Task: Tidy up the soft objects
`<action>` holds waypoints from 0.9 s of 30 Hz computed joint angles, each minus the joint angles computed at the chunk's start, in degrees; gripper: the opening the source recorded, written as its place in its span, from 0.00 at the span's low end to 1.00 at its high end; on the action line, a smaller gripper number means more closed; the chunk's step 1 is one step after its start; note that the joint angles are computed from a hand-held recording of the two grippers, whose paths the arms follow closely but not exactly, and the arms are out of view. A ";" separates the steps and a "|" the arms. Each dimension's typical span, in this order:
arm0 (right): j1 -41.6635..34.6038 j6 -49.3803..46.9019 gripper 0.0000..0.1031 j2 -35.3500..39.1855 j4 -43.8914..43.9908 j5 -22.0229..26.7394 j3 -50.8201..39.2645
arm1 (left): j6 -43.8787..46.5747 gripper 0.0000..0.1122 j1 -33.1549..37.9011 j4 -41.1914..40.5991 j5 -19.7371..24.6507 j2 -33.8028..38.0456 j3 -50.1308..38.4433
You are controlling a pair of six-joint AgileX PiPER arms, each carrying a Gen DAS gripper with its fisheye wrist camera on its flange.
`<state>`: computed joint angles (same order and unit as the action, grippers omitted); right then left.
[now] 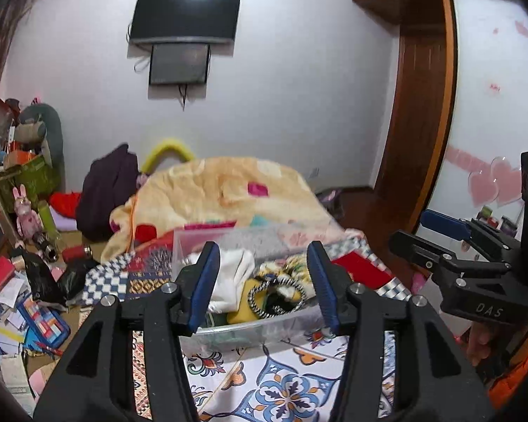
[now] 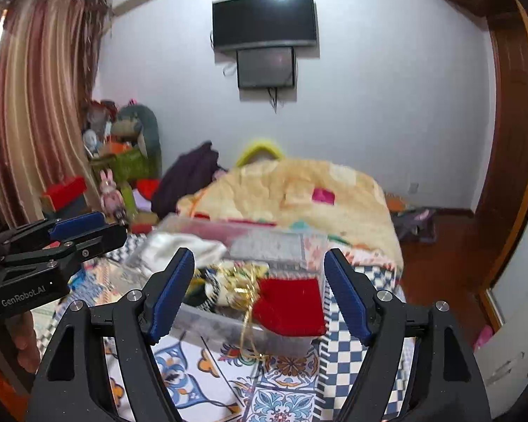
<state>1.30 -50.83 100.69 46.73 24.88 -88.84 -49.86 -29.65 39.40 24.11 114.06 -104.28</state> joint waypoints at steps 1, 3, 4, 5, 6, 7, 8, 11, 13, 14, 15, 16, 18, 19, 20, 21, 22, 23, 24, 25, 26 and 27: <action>-0.10 -1.55 0.77 -1.27 1.57 -0.43 0.92 | -2.47 0.50 -0.27 2.56 -0.75 -1.42 1.51; -0.31 -6.50 0.82 -4.25 6.58 -1.72 3.55 | -9.26 0.55 -1.20 9.68 -1.71 -4.19 4.61; -0.25 -8.29 0.82 -4.82 8.26 -2.12 4.26 | -13.63 0.56 -1.85 14.48 -2.01 -5.76 6.37; -0.27 -10.23 0.82 -5.80 10.07 -2.26 5.01 | -16.09 0.59 -2.48 17.32 -1.88 -6.65 7.24; -0.32 -12.11 0.83 -6.65 11.79 -2.40 5.66 | -18.62 0.61 -2.97 20.23 -1.84 -7.65 8.32; -0.24 -13.70 0.84 -7.61 13.16 -2.84 6.61 | -21.36 0.63 -3.52 23.30 -1.66 -8.71 9.45; 0.05 -14.63 0.87 -8.44 13.91 -3.44 7.30 | -23.70 0.66 -4.01 25.87 -1.54 -9.72 10.49; 0.17 -19.15 0.98 -10.40 18.81 -4.23 9.30 | -30.16 0.78 -5.13 32.14 -1.37 -12.38 13.52; -0.27 -22.25 1.00 -11.03 22.49 -4.03 10.32 | -32.64 0.82 -5.63 34.45 -1.03 -13.50 14.75; -0.35 -22.30 1.00 -11.21 22.70 -3.75 10.34 | -33.63 0.83 -6.19 35.67 -0.20 -13.91 15.15; -0.47 -23.03 1.00 -11.20 23.46 -3.60 10.51 | -33.84 0.85 -6.57 36.29 0.51 -14.15 15.33; -0.28 -23.49 1.00 -11.01 24.02 -3.87 10.49 | -34.59 0.86 -7.11 37.45 1.38 -14.38 15.67; 0.06 -23.52 1.00 -11.02 24.07 -4.65 10.56 | -35.80 0.89 -7.59 39.09 2.31 -14.74 16.23; 0.27 -23.46 1.00 -11.27 24.00 -4.95 10.81 | -36.68 0.89 -7.74 39.86 2.29 -14.82 16.65; 0.38 -23.41 1.00 -11.14 23.99 -5.04 10.73 | -36.91 0.89 -7.74 39.93 2.11 -14.97 16.86; 0.27 -23.74 1.00 -11.41 24.30 -4.98 11.10 | -37.33 0.90 -8.02 40.14 2.32 -15.13 17.10; 0.27 -23.90 1.00 -11.44 24.44 -5.05 11.18 | -37.47 0.90 -7.98 40.05 2.16 -15.20 17.23; 0.30 -25.10 1.00 -12.07 25.54 -5.25 12.21 | -37.55 0.90 -7.95 40.02 2.07 -15.30 17.40; 0.50 -25.11 1.00 -12.05 25.47 -5.60 12.27 | -37.31 0.90 -7.93 39.71 2.09 -15.31 17.35; 0.64 -25.38 1.00 -12.27 25.68 -5.92 12.59 | -37.32 0.90 -7.92 39.67 2.14 -15.31 17.36; 0.56 -26.58 1.00 -12.84 26.77 -6.03 13.47 | -37.38 0.90 -8.02 39.67 2.35 -15.48 17.51; 0.74 -26.86 1.00 -12.89 27.00 -6.33 13.56 | -37.47 0.90 -8.04 39.74 2.46 -15.28 17.34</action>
<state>2.04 -77.69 87.80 73.73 18.56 -75.28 -87.33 -37.69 79.14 26.57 98.78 -86.94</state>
